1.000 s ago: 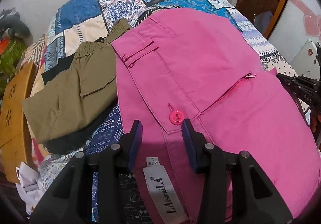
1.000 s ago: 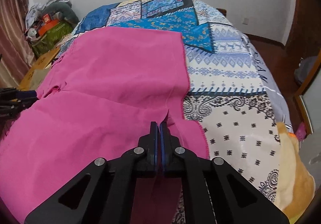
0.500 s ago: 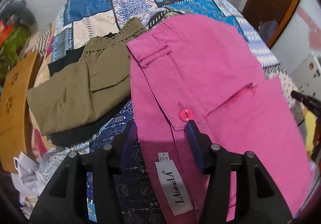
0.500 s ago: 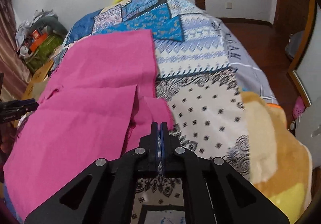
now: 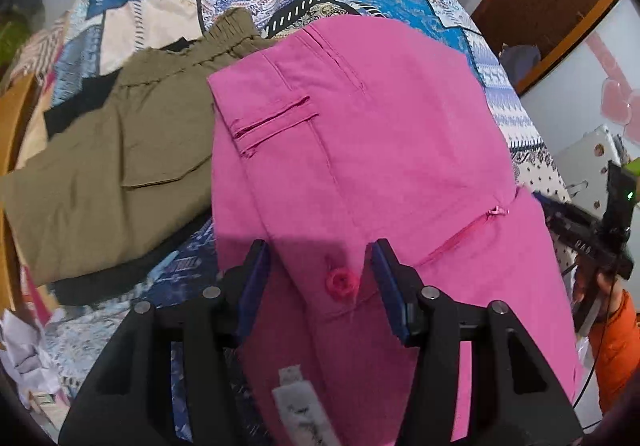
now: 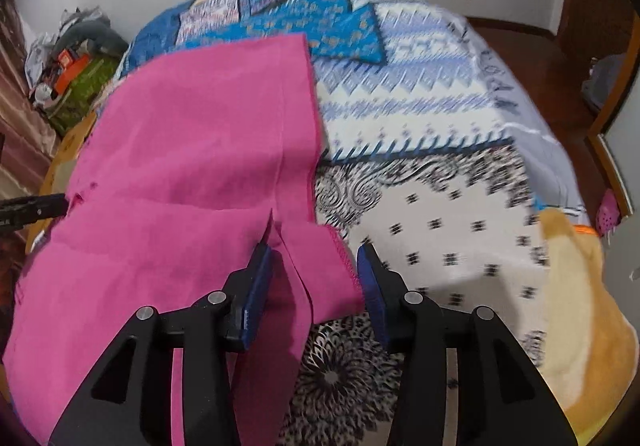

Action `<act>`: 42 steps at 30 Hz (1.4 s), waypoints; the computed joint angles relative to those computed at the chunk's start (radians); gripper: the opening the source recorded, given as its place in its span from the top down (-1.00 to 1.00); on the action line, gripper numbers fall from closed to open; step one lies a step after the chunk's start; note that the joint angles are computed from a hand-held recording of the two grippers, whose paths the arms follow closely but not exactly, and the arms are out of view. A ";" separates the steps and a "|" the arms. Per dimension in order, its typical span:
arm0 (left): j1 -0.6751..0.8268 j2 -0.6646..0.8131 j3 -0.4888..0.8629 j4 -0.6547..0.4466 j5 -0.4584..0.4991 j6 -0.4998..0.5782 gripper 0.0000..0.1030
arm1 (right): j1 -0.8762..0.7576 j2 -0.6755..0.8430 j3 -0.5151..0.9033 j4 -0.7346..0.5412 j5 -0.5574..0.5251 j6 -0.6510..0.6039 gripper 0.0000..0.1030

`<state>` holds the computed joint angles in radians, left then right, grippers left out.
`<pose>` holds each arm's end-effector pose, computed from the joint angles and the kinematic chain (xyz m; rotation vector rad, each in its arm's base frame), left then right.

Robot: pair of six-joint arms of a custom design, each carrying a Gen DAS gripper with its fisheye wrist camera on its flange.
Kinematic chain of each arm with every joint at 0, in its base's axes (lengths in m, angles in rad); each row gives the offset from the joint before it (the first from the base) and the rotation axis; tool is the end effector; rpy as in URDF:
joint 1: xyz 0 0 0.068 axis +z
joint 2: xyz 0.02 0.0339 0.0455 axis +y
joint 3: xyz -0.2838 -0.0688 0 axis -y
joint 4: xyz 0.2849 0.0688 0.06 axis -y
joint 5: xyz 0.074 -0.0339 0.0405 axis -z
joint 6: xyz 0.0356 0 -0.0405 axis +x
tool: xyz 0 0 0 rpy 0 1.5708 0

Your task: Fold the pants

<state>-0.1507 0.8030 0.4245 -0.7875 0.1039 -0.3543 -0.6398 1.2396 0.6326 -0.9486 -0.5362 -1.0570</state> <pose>0.1506 -0.0266 0.1676 -0.2514 2.7505 -0.2806 0.1693 -0.1033 0.1641 -0.5626 2.6308 0.4733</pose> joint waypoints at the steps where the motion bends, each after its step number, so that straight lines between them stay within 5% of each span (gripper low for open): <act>1: 0.020 0.014 -0.005 0.020 0.033 0.002 -0.03 | -0.004 0.012 -0.003 0.004 -0.003 -0.001 0.15; 6: 0.054 -0.007 -0.032 0.050 0.077 -0.019 0.10 | -0.054 0.190 0.078 -0.059 -0.036 -0.021 0.12; 10: -0.058 -0.025 -0.026 0.024 -0.079 -0.080 0.71 | -0.070 0.164 0.049 -0.058 -0.050 -0.058 0.59; 12: -0.097 -0.025 -0.025 0.020 -0.124 -0.099 0.72 | -0.056 0.126 0.029 -0.053 -0.047 -0.062 0.84; 17: -0.222 -0.004 -0.006 -0.014 -0.277 -0.141 0.77 | 0.010 -0.024 -0.042 0.013 -0.013 -0.066 0.91; 27: -0.235 -0.027 -0.047 -0.023 -0.359 -0.138 0.87 | -0.017 -0.044 -0.070 0.127 0.042 -0.065 0.96; 32: -0.104 -0.110 -0.040 -0.071 -0.244 -0.050 0.85 | -0.095 -0.049 -0.029 0.049 0.053 -0.139 0.95; 36: -0.060 -0.210 -0.013 -0.170 -0.261 -0.031 0.85 | -0.159 -0.087 0.028 -0.034 0.001 -0.191 0.93; 39: -0.003 -0.262 0.013 -0.209 -0.260 0.017 0.79 | -0.183 -0.121 0.072 -0.106 -0.054 -0.221 0.83; 42: 0.053 -0.285 0.050 -0.224 -0.266 0.074 0.61 | -0.177 -0.163 0.104 -0.158 -0.118 -0.225 0.42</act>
